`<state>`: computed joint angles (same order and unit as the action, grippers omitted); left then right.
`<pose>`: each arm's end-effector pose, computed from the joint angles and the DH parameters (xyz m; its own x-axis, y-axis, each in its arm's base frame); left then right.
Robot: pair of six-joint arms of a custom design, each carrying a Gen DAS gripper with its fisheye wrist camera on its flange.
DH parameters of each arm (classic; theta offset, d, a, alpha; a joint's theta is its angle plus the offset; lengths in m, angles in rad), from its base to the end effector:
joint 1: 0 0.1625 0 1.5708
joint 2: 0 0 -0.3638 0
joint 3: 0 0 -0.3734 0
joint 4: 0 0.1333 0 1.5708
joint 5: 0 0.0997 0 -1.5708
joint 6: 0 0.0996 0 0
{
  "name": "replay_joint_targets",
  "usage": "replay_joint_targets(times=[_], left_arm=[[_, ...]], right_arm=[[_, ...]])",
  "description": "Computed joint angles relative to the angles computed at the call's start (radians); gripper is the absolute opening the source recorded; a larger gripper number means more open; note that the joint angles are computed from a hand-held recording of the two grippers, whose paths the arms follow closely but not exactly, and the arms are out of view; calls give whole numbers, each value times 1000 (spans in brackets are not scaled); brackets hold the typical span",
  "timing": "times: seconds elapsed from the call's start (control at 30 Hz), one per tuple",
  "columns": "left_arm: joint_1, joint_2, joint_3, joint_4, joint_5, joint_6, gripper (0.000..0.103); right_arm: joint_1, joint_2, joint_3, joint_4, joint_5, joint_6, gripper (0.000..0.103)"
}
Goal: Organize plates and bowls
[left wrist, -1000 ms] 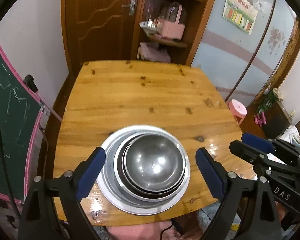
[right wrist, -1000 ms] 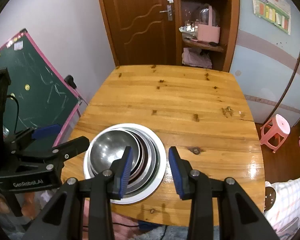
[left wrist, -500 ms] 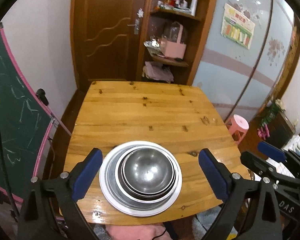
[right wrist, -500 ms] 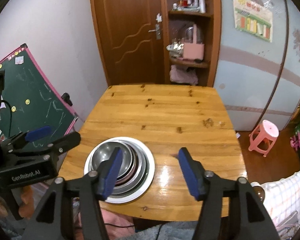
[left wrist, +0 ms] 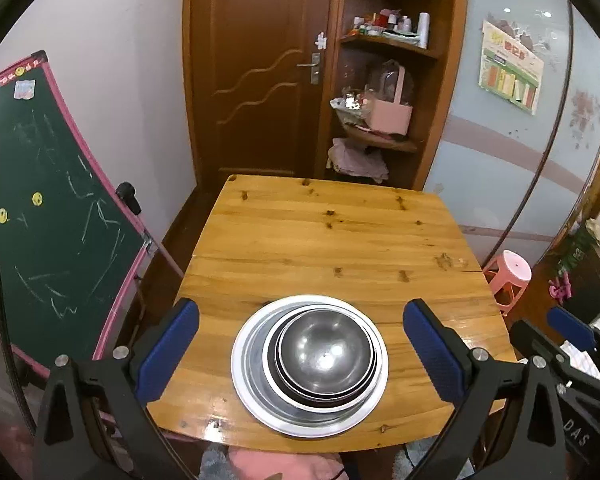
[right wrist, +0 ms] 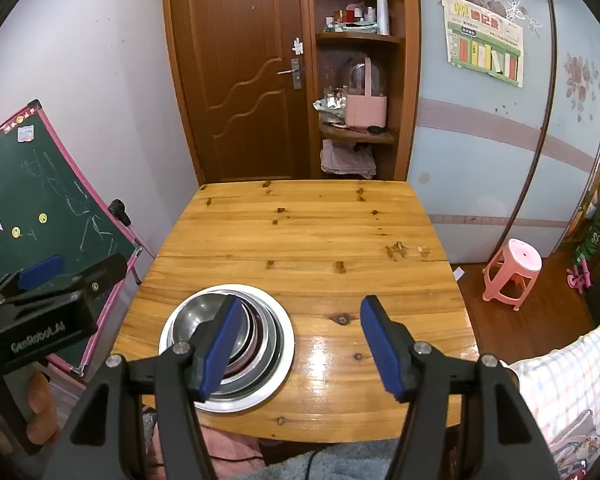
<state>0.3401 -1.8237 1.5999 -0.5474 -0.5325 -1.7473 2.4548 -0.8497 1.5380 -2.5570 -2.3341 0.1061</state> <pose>-0.2157 -0.3087 0.4909 -0.7194 -0.3491 -0.6005 0.2913 0.6332 -0.7171 0.5396 -0.3591 0.1590 -0.6899 -0.3635 0.6261 -0.6699 0.6483 -0.3619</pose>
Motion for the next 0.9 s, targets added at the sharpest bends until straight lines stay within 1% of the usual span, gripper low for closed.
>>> replay_joint_targets(times=[0.07,0.17,0.27,0.47,0.7,0.9], left_arm=[[8,15,-9,15,-6,-13,102],[20,43,-32,29,-15,-23,102],[21,72,-50,66,-7,-46,102],[24,103,-63,56,1,-15,102],[34,116,-69,41,13,0,102],[41,128,-78,28,2,7,102]], right_arm=[[-3,-2,0,10,-4,13,66],[-13,-5,-10,34,-1,36,66],[-14,-4,-16,34,-15,28,66],[-19,4,-37,87,-12,43,67],[-18,16,-53,79,-32,34,67],[-21,24,-64,95,-25,26,67]])
